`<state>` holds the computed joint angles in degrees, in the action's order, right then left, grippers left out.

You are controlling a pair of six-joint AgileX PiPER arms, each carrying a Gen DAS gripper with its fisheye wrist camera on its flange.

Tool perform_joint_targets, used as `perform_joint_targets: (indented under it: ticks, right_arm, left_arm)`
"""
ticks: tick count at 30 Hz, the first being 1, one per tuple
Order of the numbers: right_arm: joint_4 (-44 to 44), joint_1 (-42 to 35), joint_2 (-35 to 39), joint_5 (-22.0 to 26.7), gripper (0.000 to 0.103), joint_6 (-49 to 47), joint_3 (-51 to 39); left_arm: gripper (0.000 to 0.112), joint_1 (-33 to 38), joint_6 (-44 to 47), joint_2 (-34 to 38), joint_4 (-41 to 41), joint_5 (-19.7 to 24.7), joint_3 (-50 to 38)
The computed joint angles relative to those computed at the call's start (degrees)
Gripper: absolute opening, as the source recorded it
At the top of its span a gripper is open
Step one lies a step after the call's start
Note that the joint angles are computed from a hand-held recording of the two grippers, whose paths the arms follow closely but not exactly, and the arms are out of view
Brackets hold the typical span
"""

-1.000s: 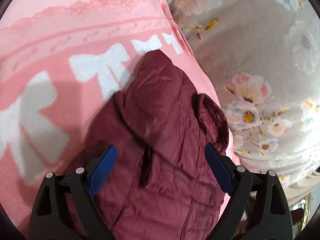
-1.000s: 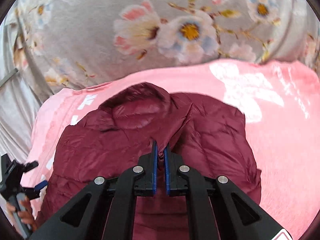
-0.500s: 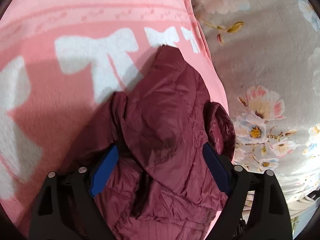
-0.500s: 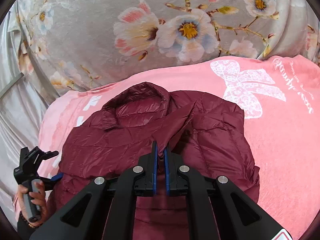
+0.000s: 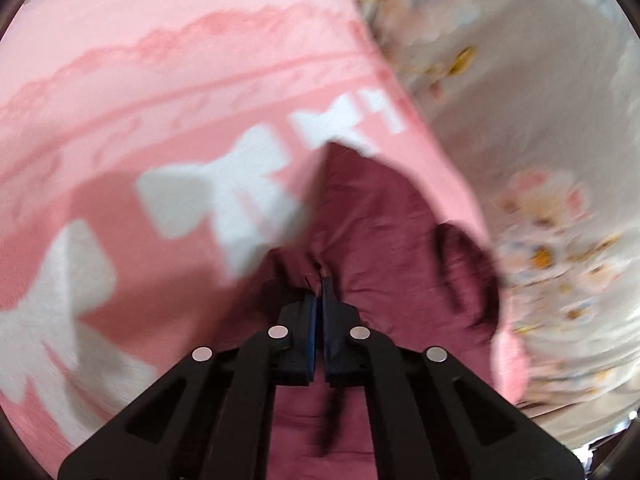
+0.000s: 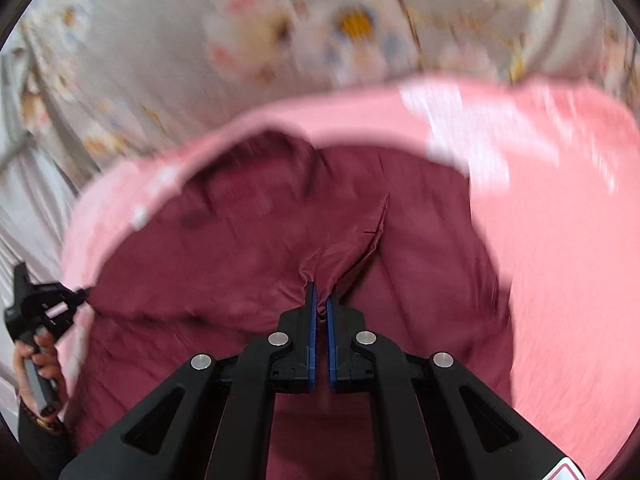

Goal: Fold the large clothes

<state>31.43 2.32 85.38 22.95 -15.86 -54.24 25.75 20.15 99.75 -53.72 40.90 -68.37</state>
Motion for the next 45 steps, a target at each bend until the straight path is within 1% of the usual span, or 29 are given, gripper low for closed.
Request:
perform_joint_targets:
  ticks: [2,4,6,9,10,12,14,15,16,17,18,19,21,23,24,26,27,29,30,31,33,34,36,37,38,41,42,44,45]
  right_arm:
    - [3.94,-0.83,2.46,-0.48,0.003,-3.6,2.94]
    - [9.65,-1.65,2.37,-1.44,0.003,-9.37,4.85]
    - [8.07,-1.55,2.55,-0.9,0.003,-8.0,4.17]
    - [5.29,-1.19,1.91,0.01,0.006,-5.34,3.76]
    - [6.57,-1.67,1.71,0.97,0.013,-6.28,3.57]
    - [12.95,-3.67,1.87,3.86,0.02,-10.81,2.85]
    - [20.67,-4.99,2.52,5.18,0.05,-16.32,2.87]
    - [23.49,-5.55,2.89,6.07,0.057,-17.52,2.23]
    - [24.02,-5.19,3.49,6.13,0.058,-17.22,1.41]
    - [22.25,-4.18,4.63,5.79,0.048,-15.38,0.06]
    - [18.19,-2.56,5.66,4.86,0.032,-12.17,-1.33]
    - [12.46,-0.82,5.89,3.95,0.003,-7.05,-2.38]
    - [5.89,1.24,3.18,1.9,0.002,-1.36,-2.39]
    - [3.41,1.68,-0.19,-0.17,0.001,-0.55,-0.99]
    - [-0.08,2.09,-0.36,-0.73,0.001,1.77,-0.79]
    - [-6.43,2.67,3.73,0.77,0.0,6.91,-2.01]
    - [-6.17,2.54,5.18,0.85,0.0,6.67,-1.76]
    - [-3.55,2.49,6.02,-1.57,0.0,3.88,0.13]
    - [-5.67,2.99,6.05,-1.74,0.0,5.57,-0.09]
    - [-9.52,3.74,6.13,-1.42,0.0,8.93,-0.52]
    - [-11.03,3.67,5.98,0.27,0.001,9.78,-1.41]
    - [-8.69,2.51,5.06,2.06,0.004,7.95,-1.52]
    - [-5.61,0.29,1.81,3.63,0.016,5.39,0.17]
    - [-6.89,-0.44,-0.6,4.31,0.023,6.9,1.16]
    - [-8.88,-0.73,-2.73,4.44,0.023,9.07,2.07]
    - [-18.35,1.36,-8.35,4.86,0.023,19.58,2.51]
    - [-20.63,2.44,-8.84,4.96,0.023,22.17,1.62]
    - [-23.79,6.64,-8.21,5.93,0.023,24.95,-2.12]
    - [-24.6,8.86,-6.56,6.56,0.023,25.55,-4.64]
  left_arm:
    - [0.0,0.9,3.3,2.34,-3.0,0.57,1.47]
    - [0.0,1.17,10.23,1.51,-8.05,-1.51,4.45]
    - [0.0,-0.27,10.02,0.63,-5.88,-4.04,4.79]
    - [0.0,-1.59,7.58,0.05,-1.44,-5.35,4.08]
    - [0.0,-1.74,7.5,-0.2,-0.72,-5.59,4.16]
    - [0.0,-2.09,7.67,-0.45,-0.37,-6.24,4.45]
    - [0.0,-2.75,8.07,-0.96,-0.03,-7.6,5.18]
    - [0.0,-3.2,8.1,-1.25,0.42,-8.43,5.51]
    - [0.0,-3.92,7.62,-1.65,1.67,-9.68,5.82]
    - [0.0,-4.49,6.95,-1.95,2.74,-10.4,6.01]
    - [0.0,-5.02,5.69,-2.22,4.52,-10.96,5.93]
    - [0.0,-5.22,5.0,-2.32,5.25,-11.15,5.86]
    - [0.0,-5.0,4.92,-2.8,5.58,-11.34,6.17]
    - [0.001,-4.6,6.94,-2.71,4.3,-10.9,6.49]
    - [0.001,-5.05,6.81,-2.76,4.93,-11.6,6.69]
    - [0.001,-6.97,2.56,-3.19,10.47,-13.76,6.65]
    - [0.001,-7.55,1.21,-3.36,12.32,-14.29,6.66]
    - [0.001,-7.49,1.48,-3.22,12.5,-14.15,6.54]
    - [0.001,-7.42,1.47,-3.12,12.54,-14.0,6.43]
    - [0.001,-7.91,-0.38,-3.07,14.87,-14.05,6.0]
    - [0.001,-9.27,-4.67,-3.32,21.06,-13.87,5.05]
    - [0.002,-9.55,-6.15,-3.99,23.6,-12.9,4.8]
    - [0.003,-9.03,-5.75,-6.25,24.7,-10.67,5.29]
    - [0.007,-8.74,-5.51,-8.39,25.57,-9.39,6.0]
    - [0.012,-8.72,-6.0,-10.21,26.9,-8.24,6.32]
    - [0.019,-10.98,-9.4,-14.55,31.7,-6.47,5.54]
    - [0.02,-13.01,-11.76,-15.89,34.06,-6.15,4.3]
    - [0.032,-16.64,-14.39,-16.33,35.87,-4.91,0.99]
    - [0.035,-19.2,-16.17,-15.46,37.1,-4.31,-1.44]
